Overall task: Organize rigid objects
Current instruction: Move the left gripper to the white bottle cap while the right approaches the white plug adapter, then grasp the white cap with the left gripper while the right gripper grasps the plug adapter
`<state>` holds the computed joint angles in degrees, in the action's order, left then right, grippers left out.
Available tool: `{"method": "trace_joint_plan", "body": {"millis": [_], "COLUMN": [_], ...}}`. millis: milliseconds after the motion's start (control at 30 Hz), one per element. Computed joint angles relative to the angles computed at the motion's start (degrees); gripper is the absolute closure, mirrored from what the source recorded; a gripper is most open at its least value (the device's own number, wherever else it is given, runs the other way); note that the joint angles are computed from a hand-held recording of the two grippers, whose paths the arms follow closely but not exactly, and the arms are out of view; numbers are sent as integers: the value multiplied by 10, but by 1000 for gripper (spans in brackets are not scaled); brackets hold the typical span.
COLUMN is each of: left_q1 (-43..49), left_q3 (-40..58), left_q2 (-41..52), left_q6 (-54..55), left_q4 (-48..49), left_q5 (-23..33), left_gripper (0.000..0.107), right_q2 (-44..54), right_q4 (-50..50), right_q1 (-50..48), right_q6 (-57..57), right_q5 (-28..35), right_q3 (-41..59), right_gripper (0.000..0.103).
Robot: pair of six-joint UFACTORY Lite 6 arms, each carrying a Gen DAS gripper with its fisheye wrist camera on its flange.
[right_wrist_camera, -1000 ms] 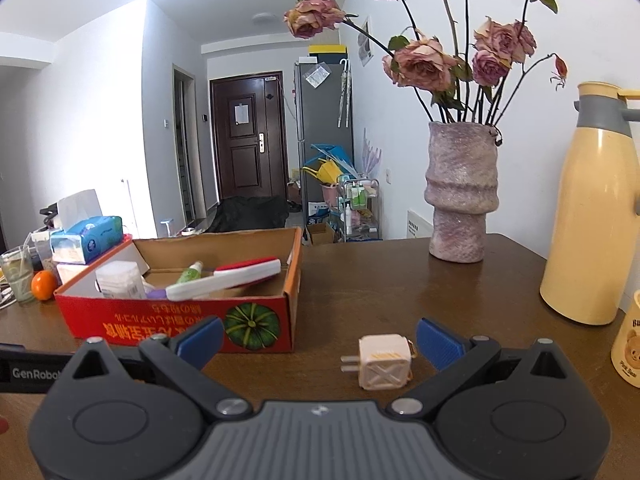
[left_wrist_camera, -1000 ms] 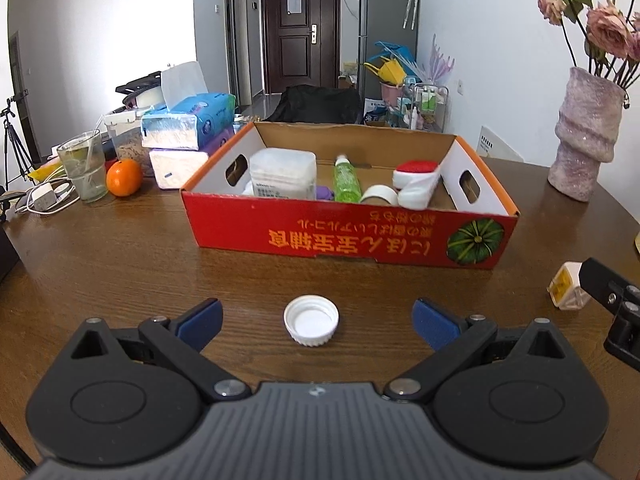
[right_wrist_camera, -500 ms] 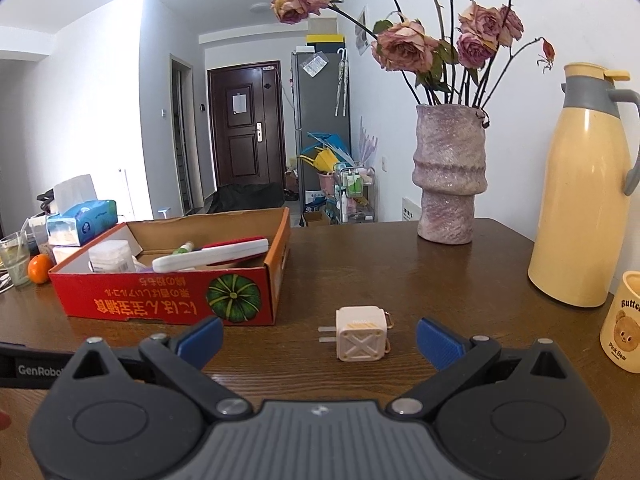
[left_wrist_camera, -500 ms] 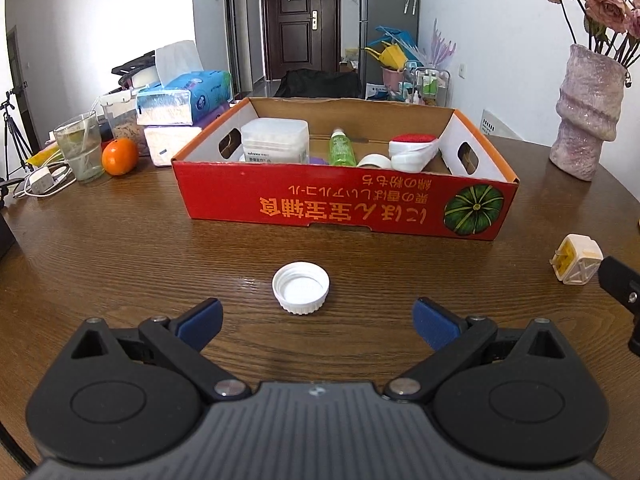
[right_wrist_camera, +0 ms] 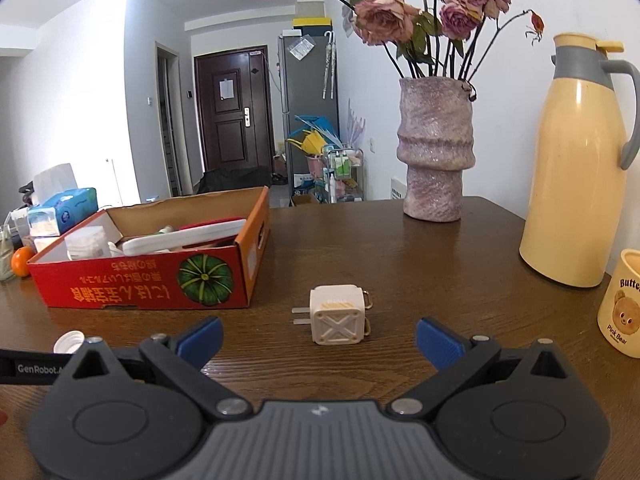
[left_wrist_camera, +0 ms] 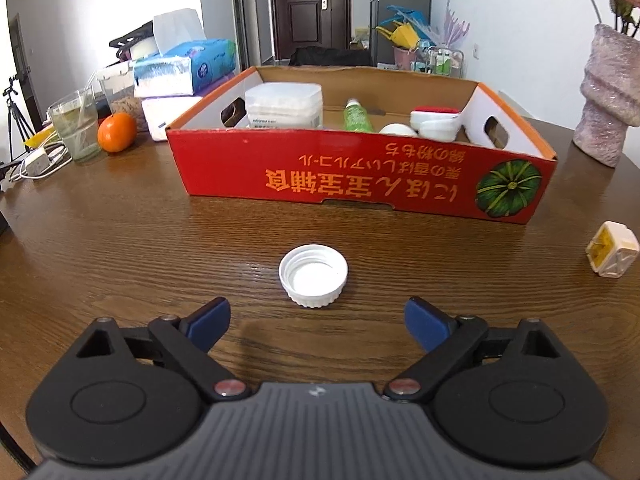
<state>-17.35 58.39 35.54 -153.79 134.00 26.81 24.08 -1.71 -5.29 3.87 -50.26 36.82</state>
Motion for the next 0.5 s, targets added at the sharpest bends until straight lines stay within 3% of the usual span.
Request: {"method": "trace_joint_plan", "body": {"millis": [233,500], "left_q1": [17,31], "left_q3": [49,92], "left_q2": [39,67], "left_q6": [6,10], "left_q4": [3,14], "left_q5": [-16,-32], "left_gripper": [21,37], "right_q2": [18,48], "right_q4": [6,18], "right_q1": [0,-3], "right_q6": [2,1], "right_q5": [2,12], "right_q3": [13,42], "right_gripper": [0,0]}}
